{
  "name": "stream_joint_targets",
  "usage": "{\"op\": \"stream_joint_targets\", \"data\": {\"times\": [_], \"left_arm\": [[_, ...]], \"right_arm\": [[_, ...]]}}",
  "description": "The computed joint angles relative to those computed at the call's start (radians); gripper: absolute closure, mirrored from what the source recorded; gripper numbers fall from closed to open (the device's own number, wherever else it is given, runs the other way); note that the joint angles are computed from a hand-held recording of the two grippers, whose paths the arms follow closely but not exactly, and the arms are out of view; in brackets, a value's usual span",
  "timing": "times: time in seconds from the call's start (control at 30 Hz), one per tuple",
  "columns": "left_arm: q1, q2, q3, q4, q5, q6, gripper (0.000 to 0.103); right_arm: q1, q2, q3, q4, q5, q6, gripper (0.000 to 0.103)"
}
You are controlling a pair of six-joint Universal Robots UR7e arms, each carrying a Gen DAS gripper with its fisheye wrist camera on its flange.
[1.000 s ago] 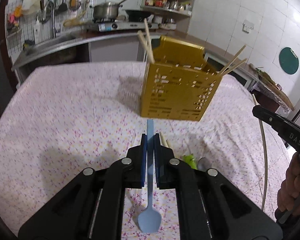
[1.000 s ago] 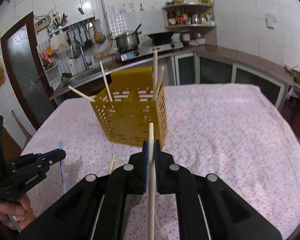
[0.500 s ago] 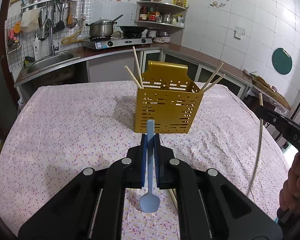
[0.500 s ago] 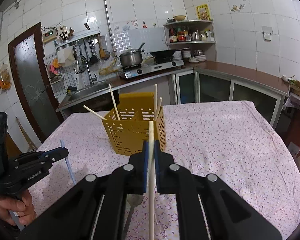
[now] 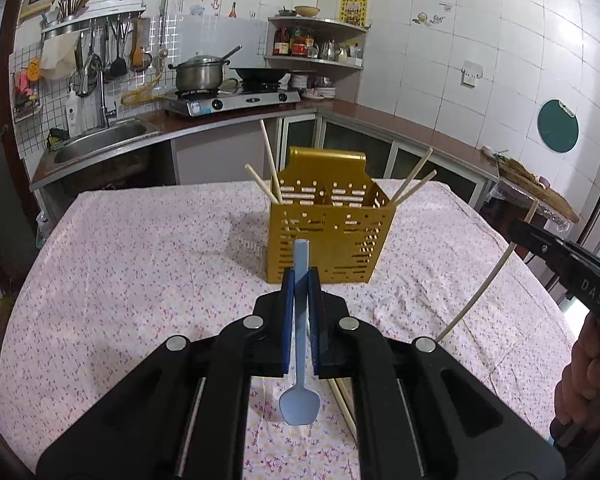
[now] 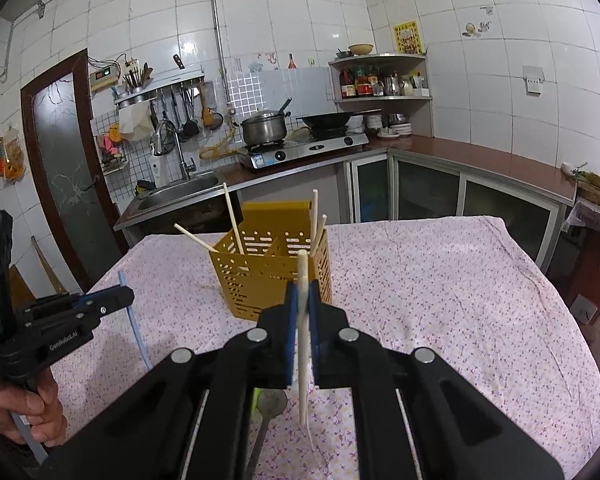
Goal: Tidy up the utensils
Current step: 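Lift the blue spoon over the yellow holder with the left gripper while the right gripper carries its chopstick there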
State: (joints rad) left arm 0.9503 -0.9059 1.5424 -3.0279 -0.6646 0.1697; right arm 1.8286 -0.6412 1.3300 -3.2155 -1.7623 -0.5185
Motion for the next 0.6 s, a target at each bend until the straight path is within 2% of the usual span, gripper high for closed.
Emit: {"op": "stream_joint_targets", "data": {"times": [0.6], "left_arm": [[-0.017,0.014,-0.051,-0.042,-0.006,0.070,0.098]], "right_arm": [[0.017,-0.004,-0.021,-0.010,-0.004,-0.025,0.097]]}}
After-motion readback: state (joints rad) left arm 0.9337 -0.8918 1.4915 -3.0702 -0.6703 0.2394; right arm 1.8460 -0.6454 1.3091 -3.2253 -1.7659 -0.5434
